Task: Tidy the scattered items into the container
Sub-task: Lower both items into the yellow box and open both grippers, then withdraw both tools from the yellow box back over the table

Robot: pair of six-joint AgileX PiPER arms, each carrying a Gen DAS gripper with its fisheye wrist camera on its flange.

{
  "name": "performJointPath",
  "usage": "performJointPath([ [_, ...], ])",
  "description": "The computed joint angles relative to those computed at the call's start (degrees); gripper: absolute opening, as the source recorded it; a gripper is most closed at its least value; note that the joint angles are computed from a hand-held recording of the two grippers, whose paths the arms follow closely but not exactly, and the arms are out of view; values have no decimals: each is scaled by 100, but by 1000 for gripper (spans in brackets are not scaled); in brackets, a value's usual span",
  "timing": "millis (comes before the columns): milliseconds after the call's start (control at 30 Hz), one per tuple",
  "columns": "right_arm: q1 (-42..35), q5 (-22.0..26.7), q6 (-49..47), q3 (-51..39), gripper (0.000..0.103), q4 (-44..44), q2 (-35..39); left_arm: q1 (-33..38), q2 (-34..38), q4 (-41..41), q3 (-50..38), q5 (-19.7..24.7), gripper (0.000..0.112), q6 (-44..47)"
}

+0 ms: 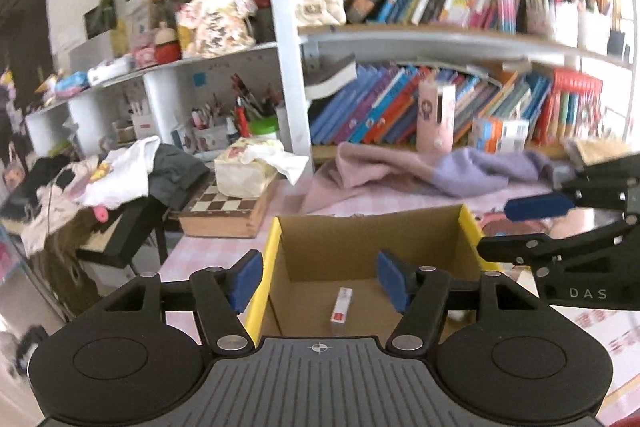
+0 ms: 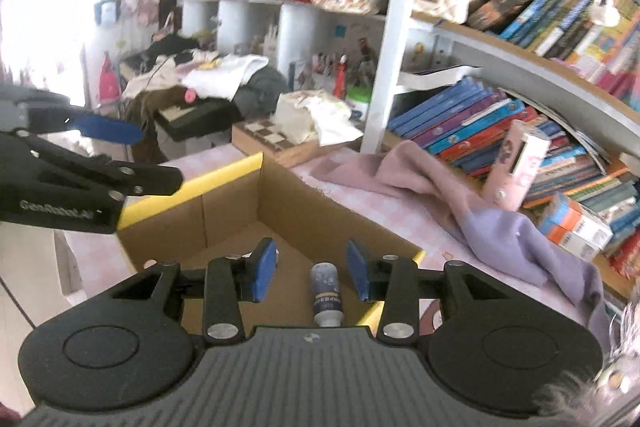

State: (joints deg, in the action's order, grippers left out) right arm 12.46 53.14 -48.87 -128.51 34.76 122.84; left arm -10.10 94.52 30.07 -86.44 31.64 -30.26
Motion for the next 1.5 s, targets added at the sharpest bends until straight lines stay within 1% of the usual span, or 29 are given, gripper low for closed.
performJointPath([
  [67,-55,-366,-164,808,38,193,-493,-72,-252,87,304,-101,70,-191],
  [133,-101,-646,-220,1423,38,360,-872,-188,-483,355,602,-182,72,-435],
  [233,-148,-1166,-336,2483,39,643,-1512,-424,-850,1125,1116,-259,78,-1088],
  [300,-136,-1606,-375,3206,39,770,-1944,-564,-1093,1488,1434,-247,79,-1450],
  [433,-120,-2085,-74,4227,39,623,-2616,-772,-1568,1759,2035,-224,82,-1859],
  [700,-34,-2926,700,6033,41,-24,-3880,-1047,-2261,1451,2938,-230,82,-1827],
  [867,96,-3405,1381,6983,45,-788,-4554,-1408,-2558,1445,3346,-4,84,-1971],
  [933,154,-3579,1896,7349,47,-1290,-4828,-1576,-2665,1547,3516,1,84,-2115],
  [1000,192,-3639,2323,7649,48,-1709,-5059,-1790,-2753,1733,3688,9,84,-2221],
  [1067,239,-3583,2730,7855,48,-2115,-5240,-1952,-2773,1832,3775,29,84,-2242],
  [1167,264,-3485,2923,8105,50,-2309,-5518,-2124,-2774,1754,3801,48,84,-2187],
  [1300,337,-3456,3480,8300,53,-2907,-5763,-2313,-2794,1695,3823,132,86,-2136],
  [1367,386,-3483,3950,8380,53,-3425,-5825,-2402,-2816,1725,3867,142,87,-2186],
  [1500,328,-3327,4082,8418,58,-3580,-5913,-2576,-2834,1721,3937,112,87,-2166],
])
